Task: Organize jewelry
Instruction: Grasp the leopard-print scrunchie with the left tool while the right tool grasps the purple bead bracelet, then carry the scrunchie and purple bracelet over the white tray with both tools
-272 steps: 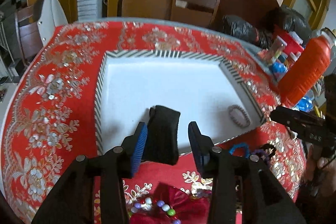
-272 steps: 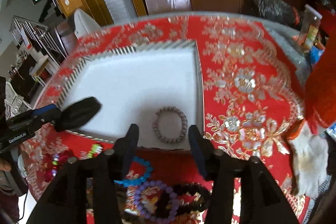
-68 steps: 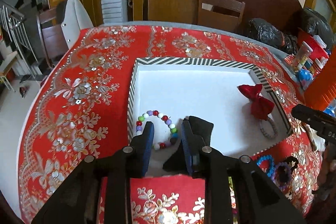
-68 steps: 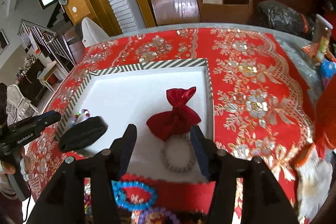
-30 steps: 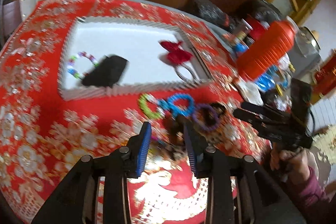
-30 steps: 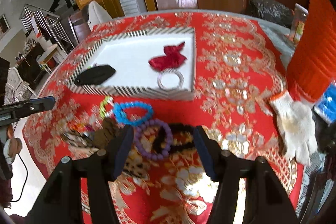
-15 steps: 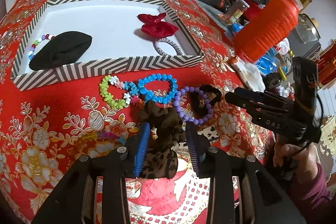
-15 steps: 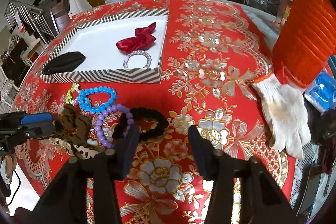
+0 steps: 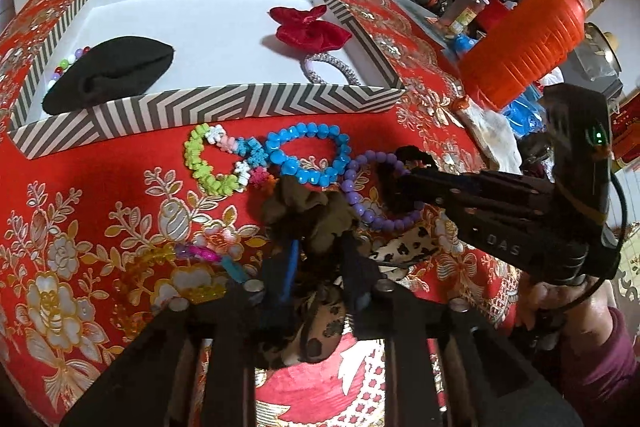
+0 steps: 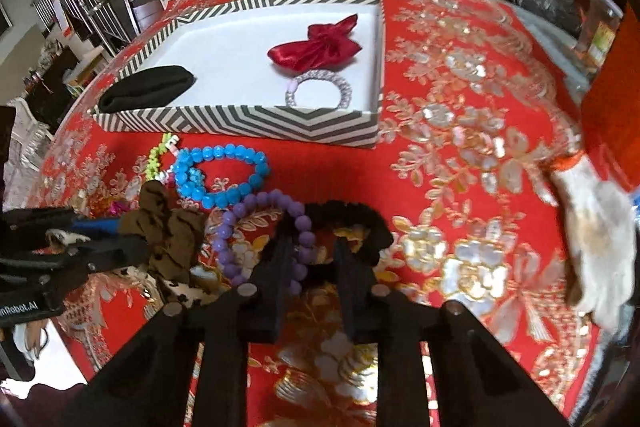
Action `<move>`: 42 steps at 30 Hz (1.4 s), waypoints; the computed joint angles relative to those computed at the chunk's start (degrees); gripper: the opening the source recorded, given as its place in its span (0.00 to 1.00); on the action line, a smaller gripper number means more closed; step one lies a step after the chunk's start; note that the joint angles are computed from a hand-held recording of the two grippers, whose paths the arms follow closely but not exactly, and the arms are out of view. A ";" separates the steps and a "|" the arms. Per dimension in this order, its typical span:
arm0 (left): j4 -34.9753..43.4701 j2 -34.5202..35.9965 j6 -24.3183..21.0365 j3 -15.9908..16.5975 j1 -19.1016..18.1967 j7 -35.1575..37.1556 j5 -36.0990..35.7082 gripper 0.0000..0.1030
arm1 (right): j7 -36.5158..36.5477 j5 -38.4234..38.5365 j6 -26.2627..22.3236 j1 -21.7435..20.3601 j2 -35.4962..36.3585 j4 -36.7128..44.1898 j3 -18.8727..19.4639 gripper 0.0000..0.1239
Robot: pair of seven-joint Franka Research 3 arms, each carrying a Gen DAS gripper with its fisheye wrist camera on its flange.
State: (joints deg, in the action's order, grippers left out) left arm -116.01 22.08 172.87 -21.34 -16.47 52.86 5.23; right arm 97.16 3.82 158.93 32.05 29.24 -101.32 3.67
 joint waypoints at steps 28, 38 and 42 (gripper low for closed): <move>-6.49 -10.80 5.29 9.53 -2.51 -6.05 6.81 0.13 | -9.09 8.11 9.21 -1.89 -7.90 -3.43 3.75 0.08; -3.07 -10.25 0.52 18.11 -5.26 -23.03 26.49 0.13 | -6.48 4.56 5.76 -0.13 -2.75 5.26 1.42 0.08; -1.05 -9.21 -1.68 17.84 -3.42 -26.32 31.07 0.13 | -5.39 2.61 3.31 0.97 0.91 11.32 0.35 0.08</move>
State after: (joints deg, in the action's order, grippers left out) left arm -117.06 12.87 171.19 -3.50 -19.89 26.55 36.30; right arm 91.77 6.43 162.24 33.03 30.15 -90.00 4.02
